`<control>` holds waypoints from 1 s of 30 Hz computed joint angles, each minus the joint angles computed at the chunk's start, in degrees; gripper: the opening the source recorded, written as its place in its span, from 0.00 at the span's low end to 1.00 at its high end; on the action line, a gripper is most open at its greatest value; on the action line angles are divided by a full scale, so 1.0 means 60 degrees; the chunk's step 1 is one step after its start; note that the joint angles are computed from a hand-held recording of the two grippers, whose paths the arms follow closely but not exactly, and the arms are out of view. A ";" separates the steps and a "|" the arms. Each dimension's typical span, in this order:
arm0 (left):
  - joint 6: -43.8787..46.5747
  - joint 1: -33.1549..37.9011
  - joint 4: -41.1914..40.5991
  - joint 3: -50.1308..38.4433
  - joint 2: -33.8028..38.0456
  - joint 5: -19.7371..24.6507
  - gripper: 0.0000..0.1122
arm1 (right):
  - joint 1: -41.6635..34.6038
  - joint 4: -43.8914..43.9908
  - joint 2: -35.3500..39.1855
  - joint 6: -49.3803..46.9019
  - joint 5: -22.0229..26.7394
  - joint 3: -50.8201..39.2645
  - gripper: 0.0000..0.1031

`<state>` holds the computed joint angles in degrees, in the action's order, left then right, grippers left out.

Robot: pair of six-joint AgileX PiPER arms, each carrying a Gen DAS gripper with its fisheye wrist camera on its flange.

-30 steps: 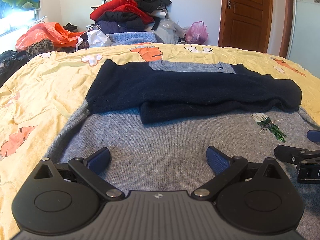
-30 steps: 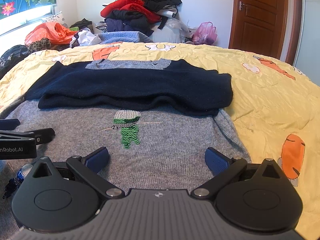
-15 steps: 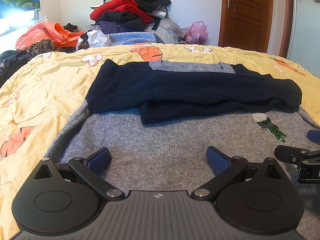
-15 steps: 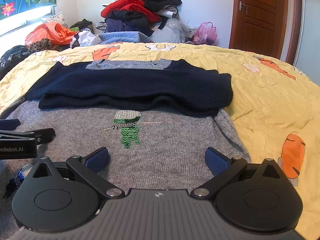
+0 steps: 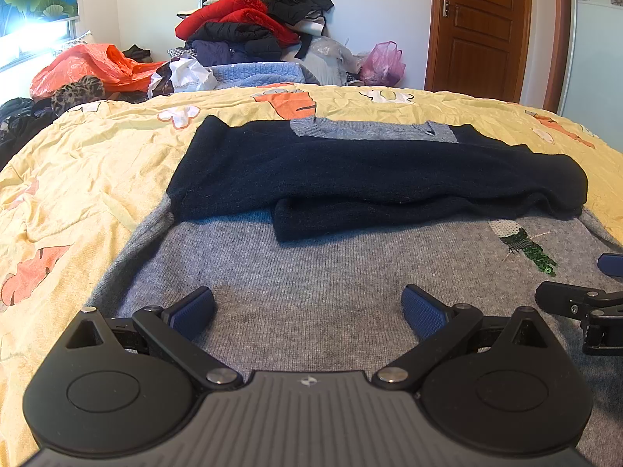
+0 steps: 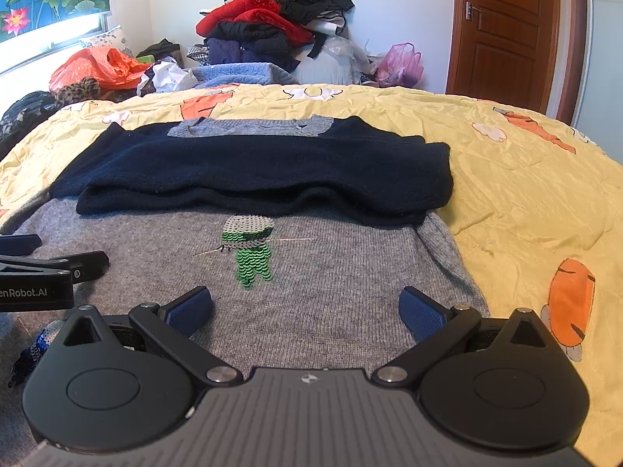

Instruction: Fold small clothes

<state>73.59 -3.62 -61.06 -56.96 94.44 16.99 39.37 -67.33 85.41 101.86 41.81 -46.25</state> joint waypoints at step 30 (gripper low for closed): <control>-0.1600 0.0617 0.2319 0.0504 -0.1087 0.1419 0.92 | 0.2146 0.0866 -0.0260 0.0769 0.2104 0.0191 1.00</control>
